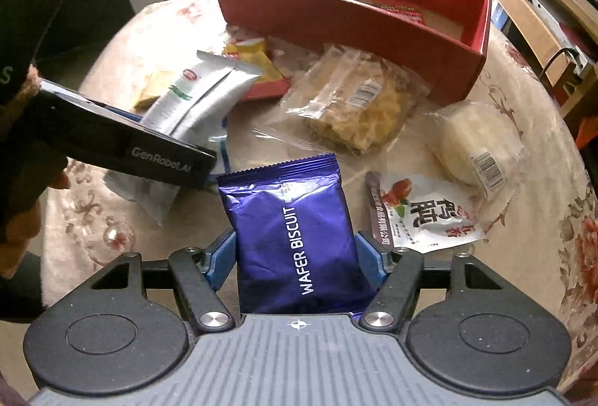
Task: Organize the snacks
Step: 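Grasp the blue WAFER BISCUIT packet with the right tool and lift it, then carry the white packet and blue biscuit packet over the red box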
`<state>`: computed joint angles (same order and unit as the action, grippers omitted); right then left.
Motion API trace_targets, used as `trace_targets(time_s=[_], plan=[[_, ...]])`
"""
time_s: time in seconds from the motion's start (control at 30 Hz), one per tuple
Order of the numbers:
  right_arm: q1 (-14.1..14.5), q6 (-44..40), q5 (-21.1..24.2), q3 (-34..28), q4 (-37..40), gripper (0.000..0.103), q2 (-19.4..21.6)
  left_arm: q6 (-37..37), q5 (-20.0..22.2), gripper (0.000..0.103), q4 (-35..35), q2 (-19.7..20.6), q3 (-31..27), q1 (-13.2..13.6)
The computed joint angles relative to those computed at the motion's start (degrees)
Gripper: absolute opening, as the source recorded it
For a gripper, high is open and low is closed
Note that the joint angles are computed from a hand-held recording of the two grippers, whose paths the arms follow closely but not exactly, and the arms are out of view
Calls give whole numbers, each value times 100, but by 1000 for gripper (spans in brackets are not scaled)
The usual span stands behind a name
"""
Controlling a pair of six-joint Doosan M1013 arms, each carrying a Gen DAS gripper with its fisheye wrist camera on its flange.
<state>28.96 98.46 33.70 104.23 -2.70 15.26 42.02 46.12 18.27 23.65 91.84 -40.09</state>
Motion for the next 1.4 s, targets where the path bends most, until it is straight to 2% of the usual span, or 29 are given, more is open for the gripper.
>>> trace_targets(time_s=[0.1,0.2,0.6,0.83,0.87,0.9,1.0,1.07,1.13,1.17,1.23,1.27,1.3,1.33,1.4], plan=[[9,35,-59,18,-16,73,-30,-108,-26,50,125,-44,0,-31],[6,49,-185,60,17,73,-86,-149,-84,46,184,-99,33,-61],[-41,362,-760,214,-38,73,-309,-181,-357,42,181,-246,69,-80],[-93,612,-934,234,-153,73,-342,-247,-445,39,245,-276,69,-79],[-95,638,-944,238,-166,73,-347,-235,-490,33,211,-284,76,-67],[-98,679,-959,241,-194,73,-351,-219,-511,31,158,-289,73,-56],[-103,748,-987,245,-246,73,-360,-234,-497,31,215,-283,55,-63],[-108,810,-973,236,-306,73,-355,-33,-462,32,-8,-248,26,-32],[-110,899,-926,224,-386,73,-339,94,-543,36,-422,-215,26,46],[-116,878,-904,218,-352,73,-330,121,-584,41,-511,-195,22,71],[-113,862,-866,197,-347,73,-317,-100,-543,56,-194,-139,-39,47],[-109,851,-860,188,-333,73,-311,-306,-464,71,2,-104,-75,26],[-108,804,-869,185,-288,73,-311,-551,-329,79,204,-65,-111,4],[-107,754,-880,182,-243,73,-311,-742,-206,79,317,-41,-126,-7],[-119,650,-887,188,-142,73,-312,-659,-177,79,92,-49,-108,43]])
